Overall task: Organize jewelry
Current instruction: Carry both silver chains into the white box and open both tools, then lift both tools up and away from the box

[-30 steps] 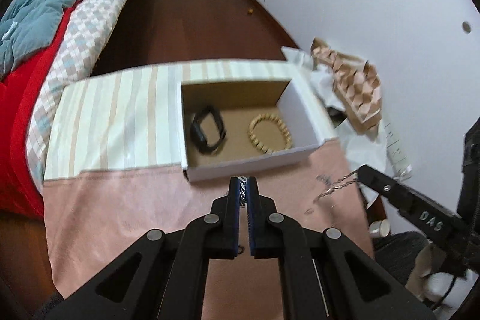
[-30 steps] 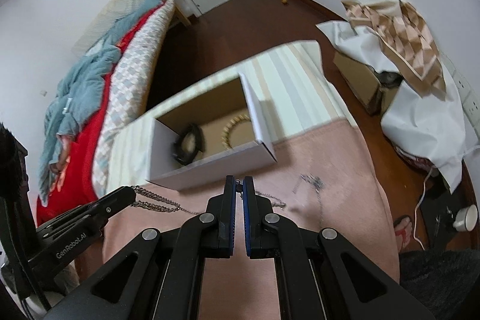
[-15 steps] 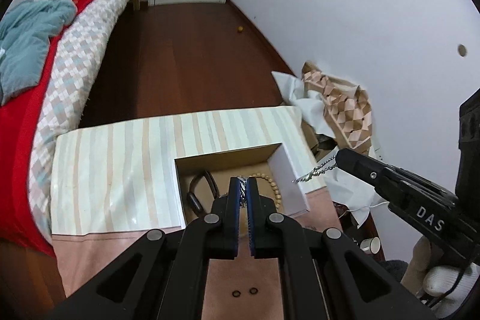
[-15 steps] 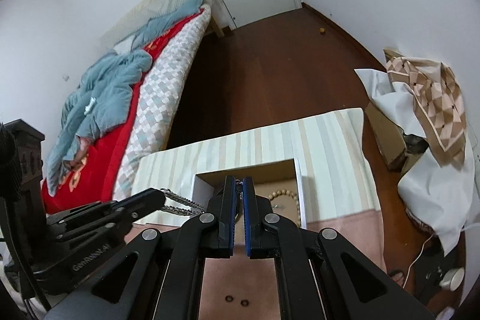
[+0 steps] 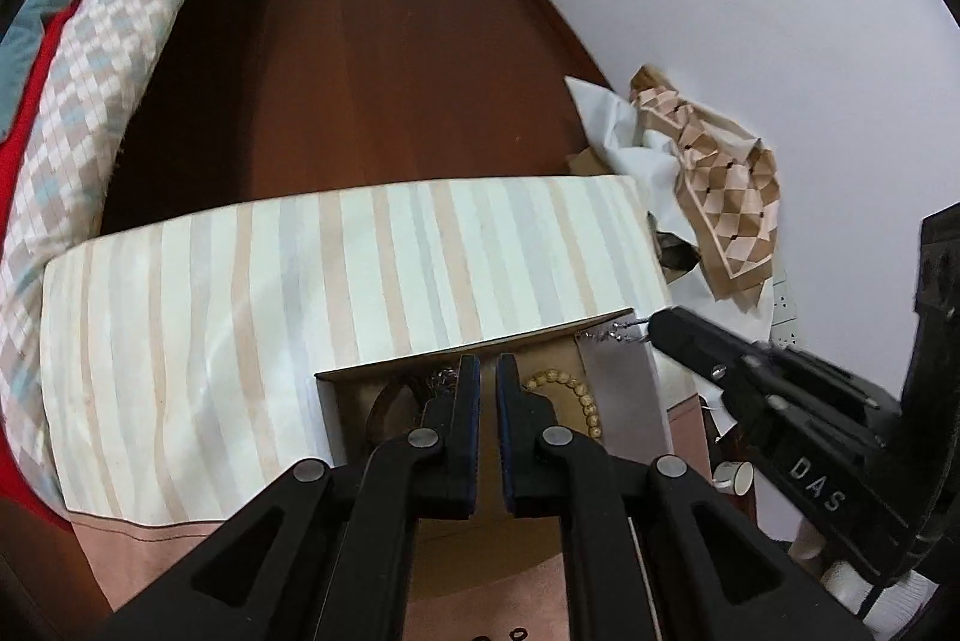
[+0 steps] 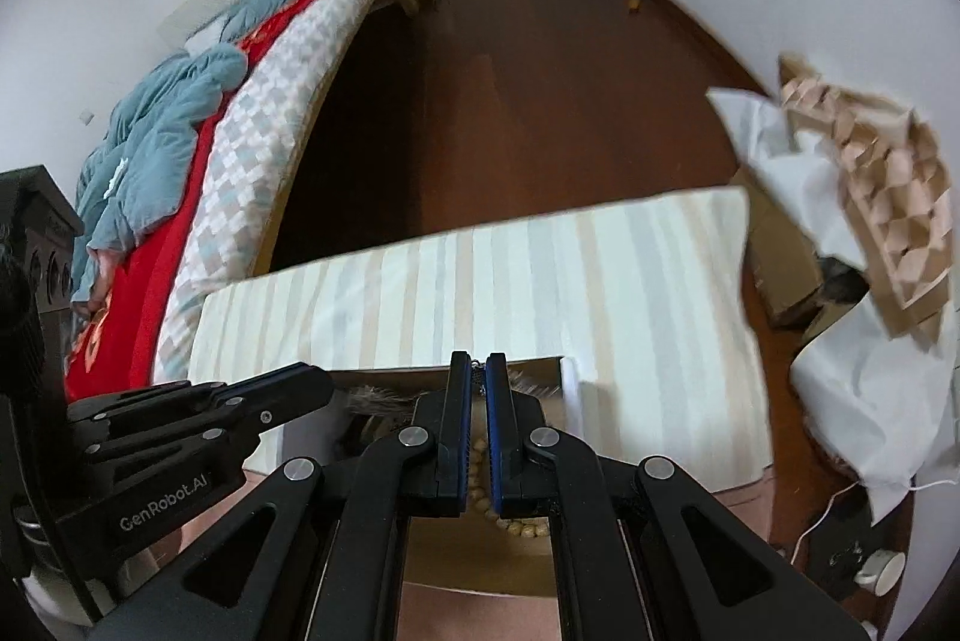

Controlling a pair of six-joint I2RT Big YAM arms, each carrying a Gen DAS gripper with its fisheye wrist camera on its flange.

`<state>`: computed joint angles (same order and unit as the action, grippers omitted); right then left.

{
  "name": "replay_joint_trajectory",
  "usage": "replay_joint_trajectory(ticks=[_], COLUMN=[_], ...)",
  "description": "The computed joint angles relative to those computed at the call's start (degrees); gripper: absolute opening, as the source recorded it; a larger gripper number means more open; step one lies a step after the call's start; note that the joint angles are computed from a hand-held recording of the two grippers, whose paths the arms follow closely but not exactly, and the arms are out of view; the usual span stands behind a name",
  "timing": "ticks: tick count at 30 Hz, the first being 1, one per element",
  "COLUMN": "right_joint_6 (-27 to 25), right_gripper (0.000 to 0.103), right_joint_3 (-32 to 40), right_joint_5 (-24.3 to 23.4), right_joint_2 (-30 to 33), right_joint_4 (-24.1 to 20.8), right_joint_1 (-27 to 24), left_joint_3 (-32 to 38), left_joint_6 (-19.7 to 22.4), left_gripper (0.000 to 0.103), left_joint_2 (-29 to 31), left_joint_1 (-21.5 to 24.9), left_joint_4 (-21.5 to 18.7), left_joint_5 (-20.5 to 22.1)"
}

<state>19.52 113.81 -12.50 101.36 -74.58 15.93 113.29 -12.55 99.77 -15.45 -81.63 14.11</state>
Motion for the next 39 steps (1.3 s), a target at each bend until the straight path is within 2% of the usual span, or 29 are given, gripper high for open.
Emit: replay_joint_trajectory(ticks=[3,5,6,7,8,9,11,13,14,16,18,19,21,23,26,39], right_joint_6=[0.42,0.46,0.76,0.90,0.80,0.44,-0.49,-1.32,-1.50,-2.18,-2.83,-2.91,-3.10,-3.20,-3.44,-1.91], right_gripper=[0.007,0.022,0.037,0.047,0.049,0.052,0.062,0.079,0.081,0.084,0.093,0.096,0.098,0.102,0.103,0.103], right_joint_3=[0.63,-0.19,-0.87,-1.52,-2.18,-2.64,-3.42,-4.42,-5.35,-6.77,-8.30,-9.08,-10.81,-12.39,-13.88,-15.40], right_joint_5=[-2.07,-1.95,-2.08,-2.07,-1.59,-0.47,2.58,7.35,8.83,12.77,15.55,16.81,18.21,19.19,20.16,24.32], right_joint_2=[1.03,0.48,-0.06,-0.61,-1.30,-1.91,-3.09,-4.32,-5.07,-6.22,-7.23,-7.72,-8.87,-10.00,-11.42,-18.96], right_joint_4=[-1.15,-1.14,-0.87,-0.58,-0.29,-0.35,-1.02,-2.16,-1.98,-2.67,-3.16,-3.35,-3.27,-3.16,-3.10,-4.35], right_joint_1=[-0.49,-0.63,-0.72,-0.78,-0.68,-0.51,0.02,1.06,1.41,2.40,3.29,3.75,4.47,5.16,6.18,10.03], left_joint_3=[0.44,0.38,0.33,-0.25,-0.73,-1.90,-4.54,-7.07,-8.29,-12.04,-14.57,-15.42,-17.58,-19.39,-21.59,-23.38], left_joint_6=[-0.78,-0.90,-0.98,-1.08,-1.01,-1.56,-2.27,-2.52,-2.66,-3.50,-4.15,-4.31,-4.96,-5.51,-6.59,-9.71], left_gripper=[0.009,0.013,0.025,0.035,0.059,0.071,0.071,0.071,0.072,0.077,0.092,0.093,0.099,0.100,0.102,0.103], left_joint_2=[-0.09,-0.61,-0.88,-1.59,-2.09,-3.22,-5.50,-7.60,-8.54,-11.32,-13.10,-13.73,-15.14,-16.51,-18.50,-26.30], left_joint_1=[-0.28,-0.54,-0.66,-0.80,-0.56,-0.55,-0.48,-0.68,-0.82,-1.26,-1.74,-1.93,-2.47,-2.89,-3.72,-6.61], left_joint_4=[0.31,0.47,0.36,0.83,1.26,2.09,4.16,4.94,5.33,6.80,7.34,7.28,7.04,7.12,7.53,6.12], left_joint_5=[-2.28,-4.87,-6.44,-8.28,-9.14,-10.56,-12.97,-15.80,-16.94,-19.58,-21.82,-22.63,-24.14,-24.87,-26.43,-31.11])
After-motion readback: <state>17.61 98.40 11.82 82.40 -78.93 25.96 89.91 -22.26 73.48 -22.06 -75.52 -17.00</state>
